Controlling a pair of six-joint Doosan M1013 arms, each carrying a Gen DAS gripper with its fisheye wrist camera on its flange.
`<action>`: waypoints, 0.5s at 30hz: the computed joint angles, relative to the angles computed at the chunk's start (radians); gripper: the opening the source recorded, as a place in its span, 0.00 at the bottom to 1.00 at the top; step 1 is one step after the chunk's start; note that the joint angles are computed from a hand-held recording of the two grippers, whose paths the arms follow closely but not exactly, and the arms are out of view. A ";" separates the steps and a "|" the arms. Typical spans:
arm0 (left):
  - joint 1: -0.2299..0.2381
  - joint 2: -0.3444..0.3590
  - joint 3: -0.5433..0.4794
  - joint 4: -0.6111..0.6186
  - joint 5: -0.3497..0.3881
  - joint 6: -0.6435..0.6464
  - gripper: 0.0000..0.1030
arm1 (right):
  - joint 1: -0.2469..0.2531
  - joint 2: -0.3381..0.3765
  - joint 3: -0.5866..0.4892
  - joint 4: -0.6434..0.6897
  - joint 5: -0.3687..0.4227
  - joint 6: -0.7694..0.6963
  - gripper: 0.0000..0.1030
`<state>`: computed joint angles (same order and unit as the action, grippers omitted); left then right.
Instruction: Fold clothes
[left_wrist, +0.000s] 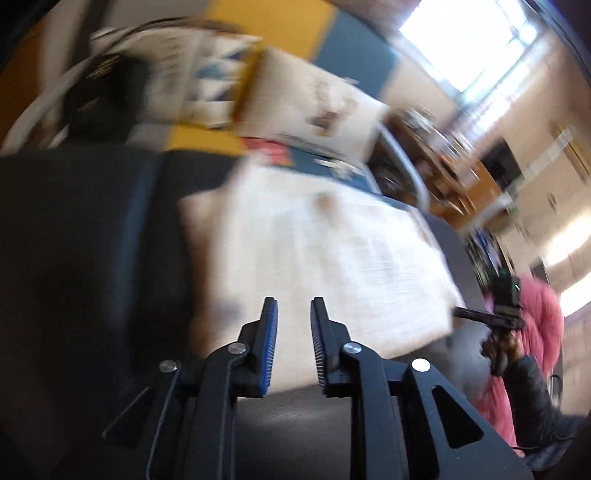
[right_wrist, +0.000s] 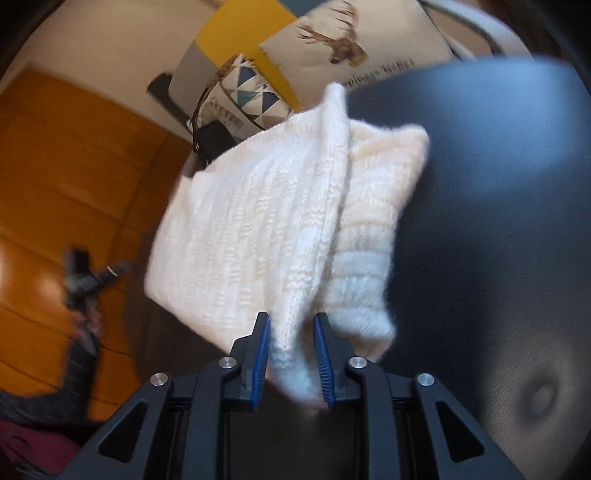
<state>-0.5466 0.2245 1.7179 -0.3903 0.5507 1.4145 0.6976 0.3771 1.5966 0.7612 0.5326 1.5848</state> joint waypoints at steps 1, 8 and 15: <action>-0.015 0.029 -0.048 -0.019 0.032 0.042 0.22 | 0.009 0.002 -0.015 0.006 0.022 -0.049 0.13; -0.102 0.297 -0.465 -0.059 0.352 0.226 0.25 | 0.027 0.023 -0.052 -0.077 0.149 -0.158 0.13; -0.135 0.616 -0.965 -0.074 0.755 0.060 0.27 | 0.010 0.023 -0.001 0.070 0.082 -0.279 0.14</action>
<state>-0.6812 0.8402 0.7529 -0.4642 1.3055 1.4741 0.7075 0.3996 1.5958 0.8308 0.6150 1.3060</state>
